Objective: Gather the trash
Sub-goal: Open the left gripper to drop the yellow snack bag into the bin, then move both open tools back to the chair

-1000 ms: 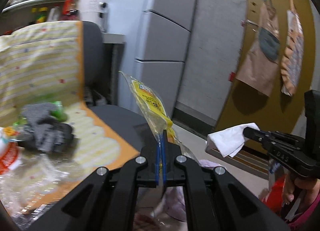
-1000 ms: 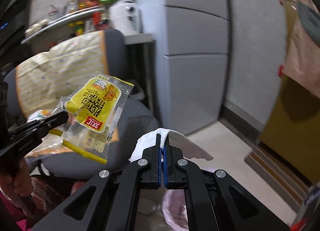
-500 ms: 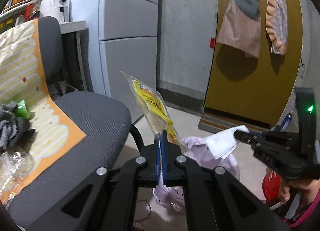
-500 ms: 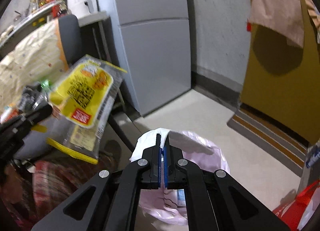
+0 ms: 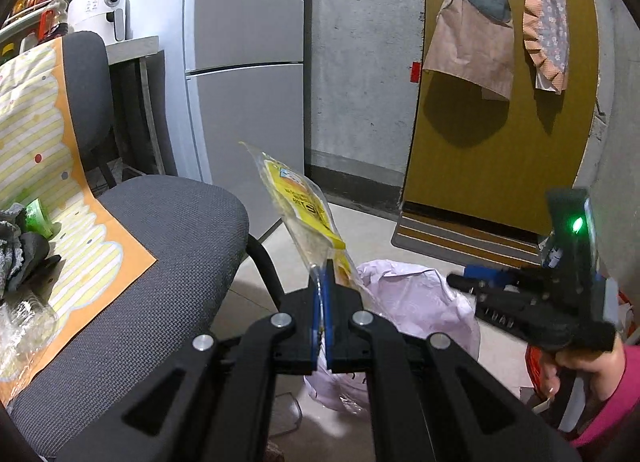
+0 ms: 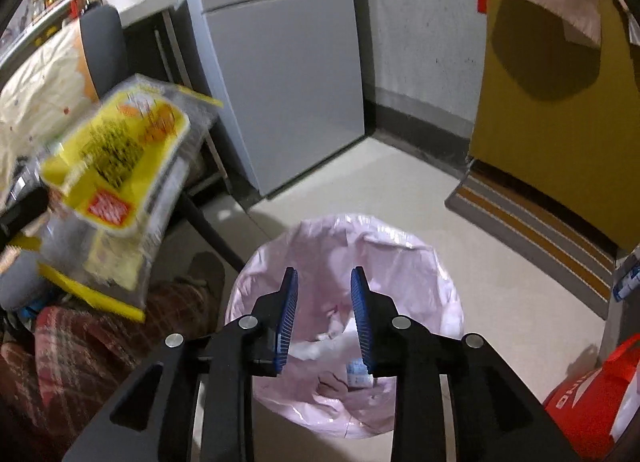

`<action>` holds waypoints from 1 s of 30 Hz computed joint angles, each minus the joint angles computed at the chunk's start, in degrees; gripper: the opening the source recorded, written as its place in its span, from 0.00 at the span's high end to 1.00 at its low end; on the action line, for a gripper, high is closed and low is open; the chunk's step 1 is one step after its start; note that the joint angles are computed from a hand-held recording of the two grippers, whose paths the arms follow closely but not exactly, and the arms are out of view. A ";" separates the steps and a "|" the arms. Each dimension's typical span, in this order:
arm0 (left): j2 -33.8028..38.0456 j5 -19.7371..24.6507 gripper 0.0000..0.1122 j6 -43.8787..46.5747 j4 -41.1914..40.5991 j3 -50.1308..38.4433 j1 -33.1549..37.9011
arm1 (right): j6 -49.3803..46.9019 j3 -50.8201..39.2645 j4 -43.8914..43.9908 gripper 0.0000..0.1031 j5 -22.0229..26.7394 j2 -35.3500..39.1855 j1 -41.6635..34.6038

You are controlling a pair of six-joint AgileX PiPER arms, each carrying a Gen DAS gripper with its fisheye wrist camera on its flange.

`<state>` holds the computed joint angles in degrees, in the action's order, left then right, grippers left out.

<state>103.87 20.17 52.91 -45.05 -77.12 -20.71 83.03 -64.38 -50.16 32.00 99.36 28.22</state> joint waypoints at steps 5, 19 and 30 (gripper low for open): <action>1.06 2.12 1.00 0.58 0.43 -1.80 -1.10 | 5.22 -0.39 -6.66 0.71 3.54 -5.40 1.02; 11.23 11.40 0.63 -12.74 15.38 -14.73 -5.68 | 8.05 0.11 -10.55 0.69 4.98 -11.98 0.37; 4.02 5.61 0.63 -18.72 20.22 -7.75 -0.62 | 5.09 -5.24 -10.40 0.69 5.16 -9.84 3.84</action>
